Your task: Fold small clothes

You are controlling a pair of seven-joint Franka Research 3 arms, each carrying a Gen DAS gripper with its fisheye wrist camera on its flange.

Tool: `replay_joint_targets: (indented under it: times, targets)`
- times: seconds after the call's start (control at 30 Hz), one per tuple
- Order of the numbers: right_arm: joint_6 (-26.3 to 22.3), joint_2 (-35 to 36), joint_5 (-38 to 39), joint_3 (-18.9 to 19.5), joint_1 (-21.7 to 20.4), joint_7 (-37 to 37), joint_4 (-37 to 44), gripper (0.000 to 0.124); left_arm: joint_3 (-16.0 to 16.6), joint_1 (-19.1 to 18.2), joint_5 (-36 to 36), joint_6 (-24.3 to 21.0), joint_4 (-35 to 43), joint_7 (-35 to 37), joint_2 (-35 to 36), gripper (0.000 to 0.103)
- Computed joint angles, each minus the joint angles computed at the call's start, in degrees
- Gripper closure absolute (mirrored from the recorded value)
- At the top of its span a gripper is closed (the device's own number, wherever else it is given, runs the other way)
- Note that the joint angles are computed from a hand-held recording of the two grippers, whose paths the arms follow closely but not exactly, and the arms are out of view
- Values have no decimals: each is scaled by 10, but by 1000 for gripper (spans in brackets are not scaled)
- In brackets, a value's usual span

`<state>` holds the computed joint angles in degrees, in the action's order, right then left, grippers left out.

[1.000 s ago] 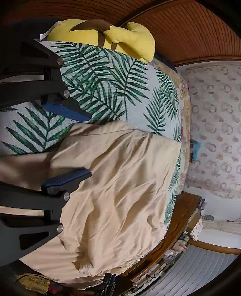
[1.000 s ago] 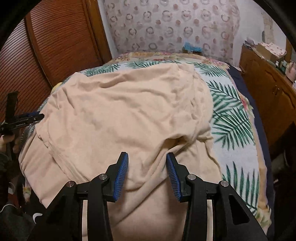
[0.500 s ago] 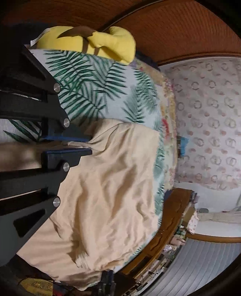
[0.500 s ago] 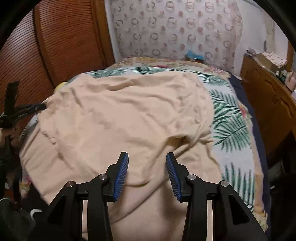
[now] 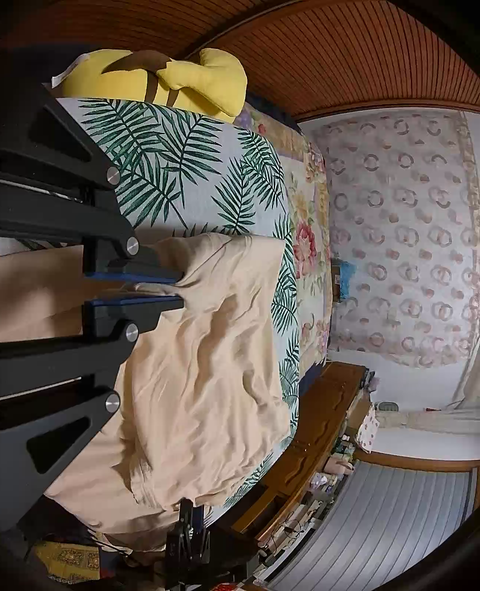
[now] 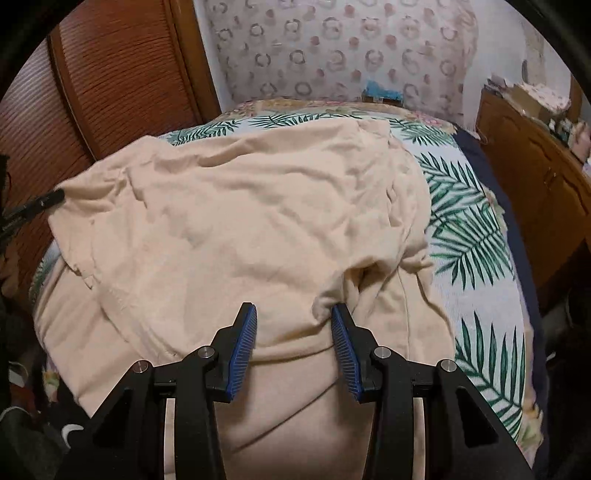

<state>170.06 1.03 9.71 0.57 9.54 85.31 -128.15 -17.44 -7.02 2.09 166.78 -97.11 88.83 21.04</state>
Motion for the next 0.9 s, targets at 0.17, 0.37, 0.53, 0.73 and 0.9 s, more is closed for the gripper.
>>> replay_joint_targets:
  times: [0.17,0.37,0.53,0.73,0.9]
  targets:
    - [9,12,-211,-16,0,148,8,122,-11,6,-12,9,-12,10,-10,96]
    - [67,-21,-255,-22,-9,192,-32,123,-41,29,-52,45,-54,42,-47,96]
    - [111,-77,-297,16,-63,231,-73,123,-78,57,-117,74,-95,97,-87,96]
    - [133,-156,-230,-8,-41,167,-138,123,-121,86,-267,93,-153,215,-149,96]
    - [131,-227,-192,-21,-29,129,-199,123,-120,82,-416,83,-201,321,-212,96]
